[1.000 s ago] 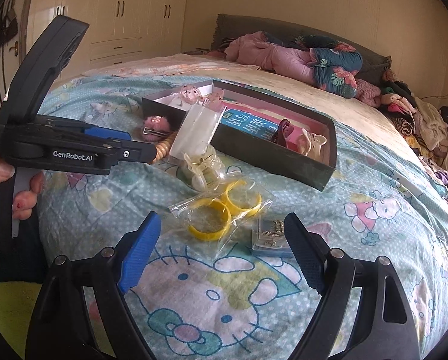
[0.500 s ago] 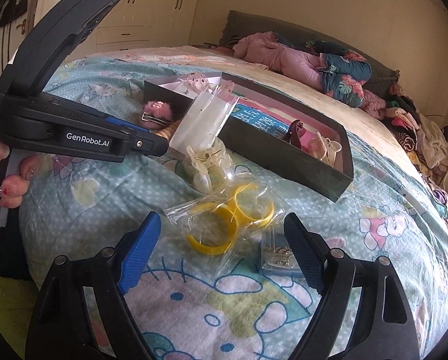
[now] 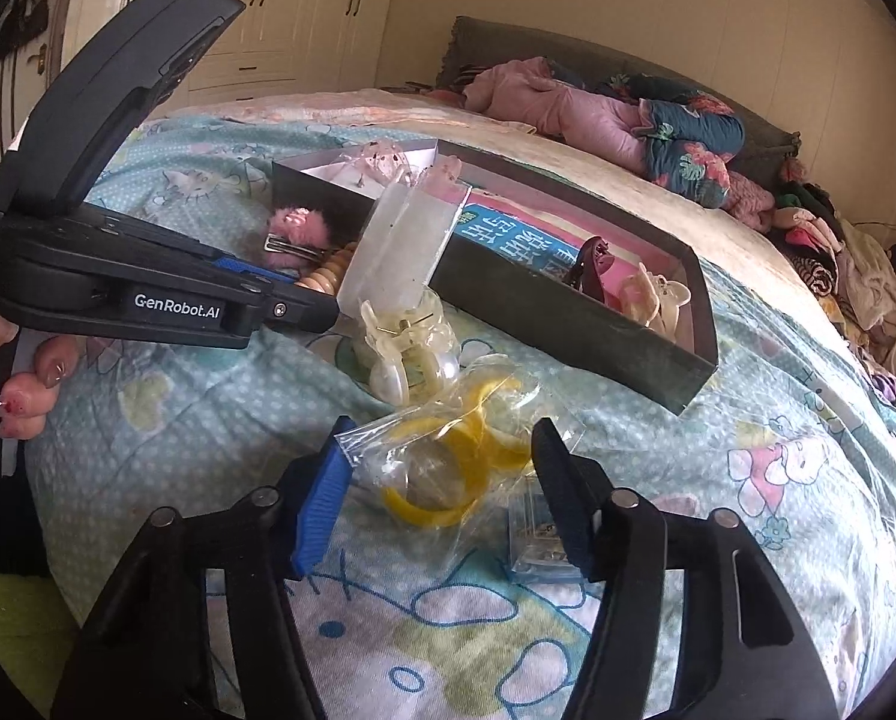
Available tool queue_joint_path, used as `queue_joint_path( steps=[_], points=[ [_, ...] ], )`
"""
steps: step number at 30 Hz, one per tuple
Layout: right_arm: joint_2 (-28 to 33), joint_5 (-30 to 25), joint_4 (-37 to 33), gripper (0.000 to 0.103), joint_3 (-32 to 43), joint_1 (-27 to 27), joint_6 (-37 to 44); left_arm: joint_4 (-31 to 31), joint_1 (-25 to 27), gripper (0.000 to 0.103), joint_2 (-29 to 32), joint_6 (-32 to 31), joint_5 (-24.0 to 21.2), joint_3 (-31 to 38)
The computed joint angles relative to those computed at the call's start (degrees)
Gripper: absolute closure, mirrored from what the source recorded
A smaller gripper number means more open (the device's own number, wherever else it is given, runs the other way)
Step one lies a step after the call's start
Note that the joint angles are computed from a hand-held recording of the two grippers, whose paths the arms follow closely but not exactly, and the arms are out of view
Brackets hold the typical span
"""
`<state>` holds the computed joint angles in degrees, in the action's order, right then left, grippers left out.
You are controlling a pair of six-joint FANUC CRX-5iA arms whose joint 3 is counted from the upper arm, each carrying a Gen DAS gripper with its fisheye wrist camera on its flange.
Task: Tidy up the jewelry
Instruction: 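Grasp the orange coil hair tie with the left gripper while the right gripper grasps the bagged yellow bangles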
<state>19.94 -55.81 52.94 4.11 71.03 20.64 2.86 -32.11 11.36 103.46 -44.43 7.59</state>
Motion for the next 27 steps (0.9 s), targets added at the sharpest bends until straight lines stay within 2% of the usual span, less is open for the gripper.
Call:
queue_joint_path(
  steps=[4,11,12,13,27],
  points=[
    [-1.5,1.1,2.5,0.064,-2.4,0.4,-3.0,-2.6,-1.0,0.092,0.1,0.7,-1.1,1.0],
    [-3.6,1.6,4.2,0.068,-5.0,0.9,-5.9,-2.5,-1.4,0.092,-1.8,0.2,0.2,-1.0],
    [-3.8,1.6,4.4,0.083,-5.2,1.0,-6.1,-2.5,-1.4,0.092,-2.2,0.4,0.4,-1.3],
    [-3.9,1.5,4.7,0.085,-5.4,1.1,-6.1,-2.4,-1.3,0.092,-2.4,0.3,0.5,-1.4],
    [-5.0,-0.8,11.2,0.095,-6.6,1.6,-10.4,-4.5,-0.9,0.092,-6.6,2.8,2.5,-3.9]
  ],
)
